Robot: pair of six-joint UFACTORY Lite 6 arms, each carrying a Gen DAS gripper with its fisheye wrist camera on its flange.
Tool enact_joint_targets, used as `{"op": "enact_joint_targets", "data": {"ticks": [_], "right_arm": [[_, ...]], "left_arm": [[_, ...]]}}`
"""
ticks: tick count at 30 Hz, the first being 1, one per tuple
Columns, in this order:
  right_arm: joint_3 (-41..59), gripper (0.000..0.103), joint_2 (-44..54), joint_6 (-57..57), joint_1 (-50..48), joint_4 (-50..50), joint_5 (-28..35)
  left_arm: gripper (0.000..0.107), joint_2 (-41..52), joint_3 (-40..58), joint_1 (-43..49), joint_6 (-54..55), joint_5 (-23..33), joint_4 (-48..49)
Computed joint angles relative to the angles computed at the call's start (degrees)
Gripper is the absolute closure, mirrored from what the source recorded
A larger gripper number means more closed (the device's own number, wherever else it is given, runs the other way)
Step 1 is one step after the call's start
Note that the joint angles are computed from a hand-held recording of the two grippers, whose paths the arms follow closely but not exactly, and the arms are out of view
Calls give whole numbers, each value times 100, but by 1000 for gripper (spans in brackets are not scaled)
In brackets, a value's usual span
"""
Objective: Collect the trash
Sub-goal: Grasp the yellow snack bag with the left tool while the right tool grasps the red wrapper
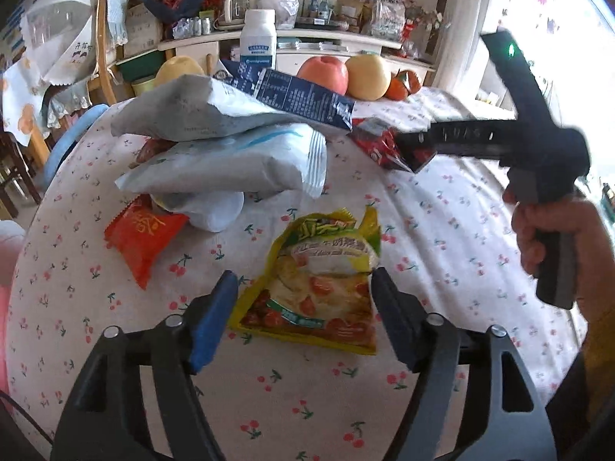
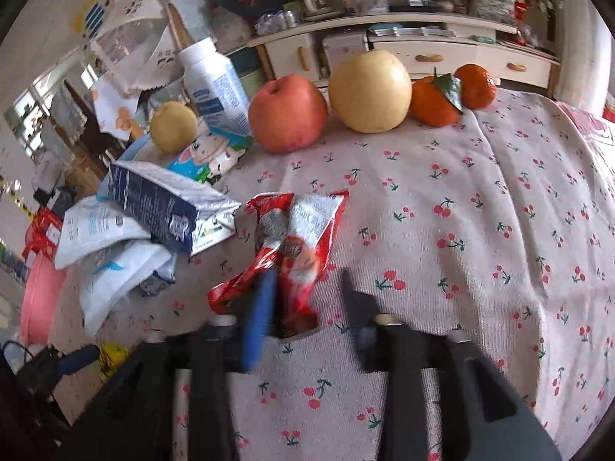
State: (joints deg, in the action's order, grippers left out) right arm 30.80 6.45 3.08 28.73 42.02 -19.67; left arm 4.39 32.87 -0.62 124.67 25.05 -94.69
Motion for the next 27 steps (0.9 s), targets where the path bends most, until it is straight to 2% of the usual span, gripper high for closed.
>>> {"op": "enact_joint_targets", "data": {"ticks": [2,5,12,14,15,16,17,21,27], "right_arm": [[116,34,90,264,52,-282,-114],[549,24,468,-413,170,333,-119],[1163,23,1253,-688,243,839,-378],[1283,30,1347,-1140,296,1247,-423],[1317,40,1358,-1334,333,1459,-441],[1312,45,1359,-1378,331,1520,-435],[1281,54,1350,-1206,307,1342,-434],[1163,57,1299,-981,304,1084,-457],[982,62,1149,-1360,588,1621,-641]], "left_arm": [[33,199,128,-81,108,-143,-146],[33,400,234,-182,345,-172,-385],[33,694,402,-281,741,-95,-817],[33,806,536,-246,538,-4,-647],[33,854,596,-205,409,68,-523],[33,879,601,-175,373,137,-489],[34,936,665,-99,202,259,-316],[53,1142,860,216,-239,718,174],[62,1319,993,513,-557,1114,505]]}}
